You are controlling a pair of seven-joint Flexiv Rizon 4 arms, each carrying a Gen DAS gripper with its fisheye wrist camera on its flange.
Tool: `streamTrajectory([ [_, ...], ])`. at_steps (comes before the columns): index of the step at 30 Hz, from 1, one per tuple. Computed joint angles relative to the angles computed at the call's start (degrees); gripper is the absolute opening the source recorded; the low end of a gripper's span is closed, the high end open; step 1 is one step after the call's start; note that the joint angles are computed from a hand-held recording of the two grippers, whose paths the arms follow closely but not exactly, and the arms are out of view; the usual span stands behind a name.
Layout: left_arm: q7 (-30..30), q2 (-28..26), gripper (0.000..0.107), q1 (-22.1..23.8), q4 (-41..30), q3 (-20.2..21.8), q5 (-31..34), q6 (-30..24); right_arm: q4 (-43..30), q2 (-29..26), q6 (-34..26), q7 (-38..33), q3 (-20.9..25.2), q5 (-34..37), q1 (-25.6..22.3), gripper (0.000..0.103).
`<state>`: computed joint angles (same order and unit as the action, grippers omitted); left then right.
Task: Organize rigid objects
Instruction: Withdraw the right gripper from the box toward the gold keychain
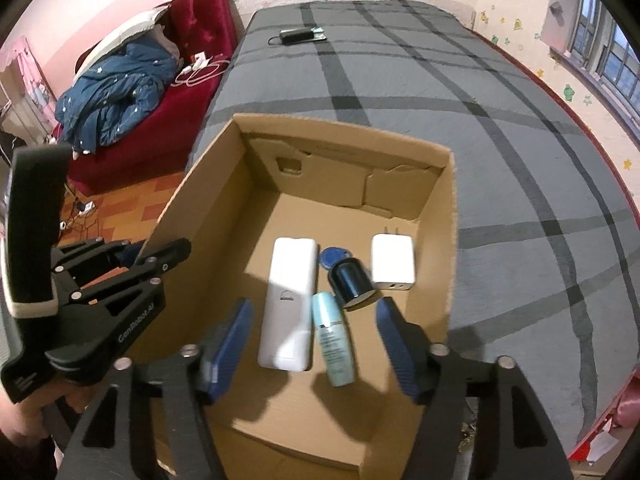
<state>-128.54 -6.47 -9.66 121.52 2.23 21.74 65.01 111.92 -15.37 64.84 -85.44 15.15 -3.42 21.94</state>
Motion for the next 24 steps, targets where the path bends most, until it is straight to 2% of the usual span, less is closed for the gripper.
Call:
streamTrajectory([
  [5,0.1,0.0,0.014,0.0,0.1,0.0,-0.1,0.1,1.1,1.7,1.5,-0.4,-0.7,0.0,-1.0,0.084],
  [10,0.1,0.0,0.014,0.0,0.0,0.0,-0.1,0.1,1.4,3.7,1.5,-2.6,-0.6,2.4,-3.0,0.102],
  [24,0.1,0.1,0.014,0.1,0.0,0.0,0.0,-0.1,5.1,7.5,2.1,-3.3,-3.7,2.2,-6.8,0.103],
])
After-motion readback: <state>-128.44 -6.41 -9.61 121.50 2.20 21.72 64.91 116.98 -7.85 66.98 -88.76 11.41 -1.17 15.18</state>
